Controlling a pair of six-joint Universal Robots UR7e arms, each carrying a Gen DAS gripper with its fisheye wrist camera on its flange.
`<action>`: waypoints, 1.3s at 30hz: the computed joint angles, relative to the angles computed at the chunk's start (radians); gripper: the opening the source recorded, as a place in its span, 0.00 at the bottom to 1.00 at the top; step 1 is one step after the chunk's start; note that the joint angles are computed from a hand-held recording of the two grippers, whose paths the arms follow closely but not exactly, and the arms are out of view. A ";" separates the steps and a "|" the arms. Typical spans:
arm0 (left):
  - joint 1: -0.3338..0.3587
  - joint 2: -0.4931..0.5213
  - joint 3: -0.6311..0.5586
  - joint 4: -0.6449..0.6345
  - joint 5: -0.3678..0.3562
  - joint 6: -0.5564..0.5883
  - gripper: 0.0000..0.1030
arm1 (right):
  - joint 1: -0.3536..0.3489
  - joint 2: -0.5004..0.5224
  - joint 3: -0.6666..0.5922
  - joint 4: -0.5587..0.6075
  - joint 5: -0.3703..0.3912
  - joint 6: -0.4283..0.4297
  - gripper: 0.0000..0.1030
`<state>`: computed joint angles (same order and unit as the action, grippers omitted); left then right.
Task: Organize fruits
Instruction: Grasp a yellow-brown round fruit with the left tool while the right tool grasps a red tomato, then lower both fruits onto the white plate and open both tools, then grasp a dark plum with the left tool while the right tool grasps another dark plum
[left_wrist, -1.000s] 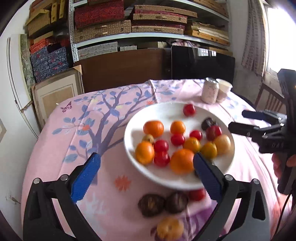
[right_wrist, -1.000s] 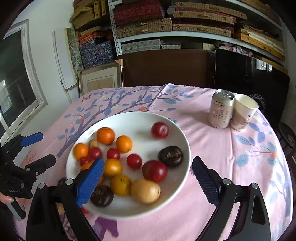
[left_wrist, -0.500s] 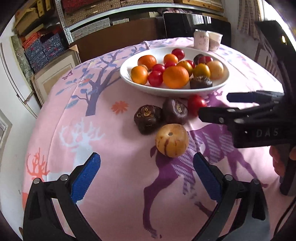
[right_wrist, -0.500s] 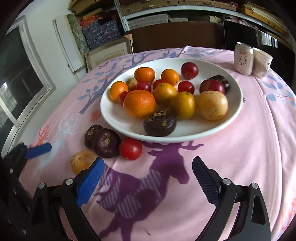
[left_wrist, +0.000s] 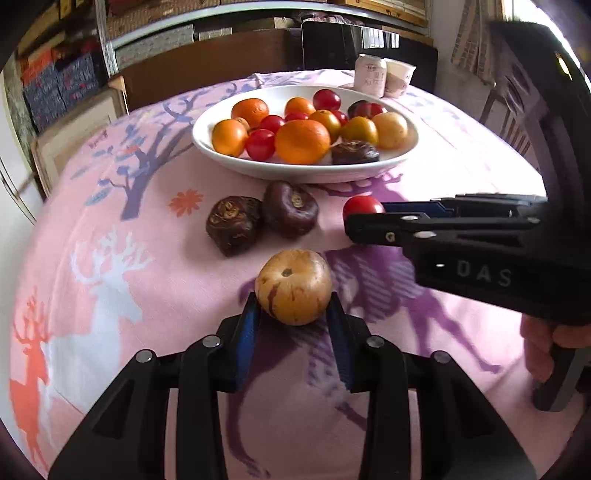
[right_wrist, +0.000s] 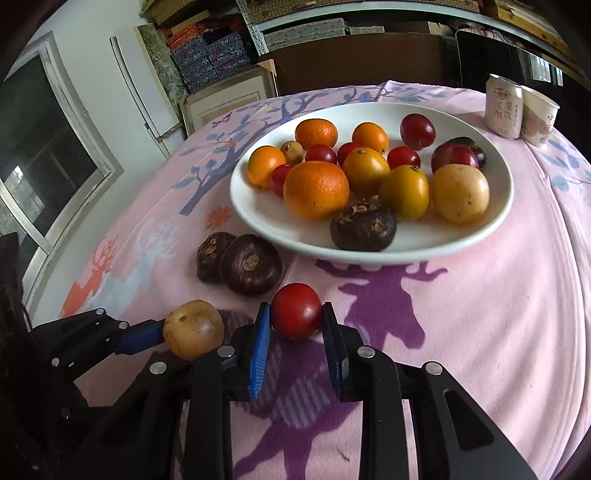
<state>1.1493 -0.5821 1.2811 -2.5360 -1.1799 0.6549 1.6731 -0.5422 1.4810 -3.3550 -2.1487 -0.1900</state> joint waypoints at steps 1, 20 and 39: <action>0.000 -0.008 0.000 0.012 -0.017 -0.009 0.35 | 0.004 -0.013 0.019 -0.022 0.006 -0.006 0.27; -0.052 0.297 -0.519 0.025 -0.015 -0.090 0.46 | -0.049 -0.027 -0.218 0.020 0.019 -0.124 0.49; -0.001 0.040 -0.070 -0.252 0.108 0.132 0.96 | 0.033 -0.010 -0.071 0.145 -0.093 0.113 0.95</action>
<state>1.1483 -0.5420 1.2113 -2.7880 -1.0722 0.7873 1.7056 -0.5519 1.4102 -3.2099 -2.2413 -0.0769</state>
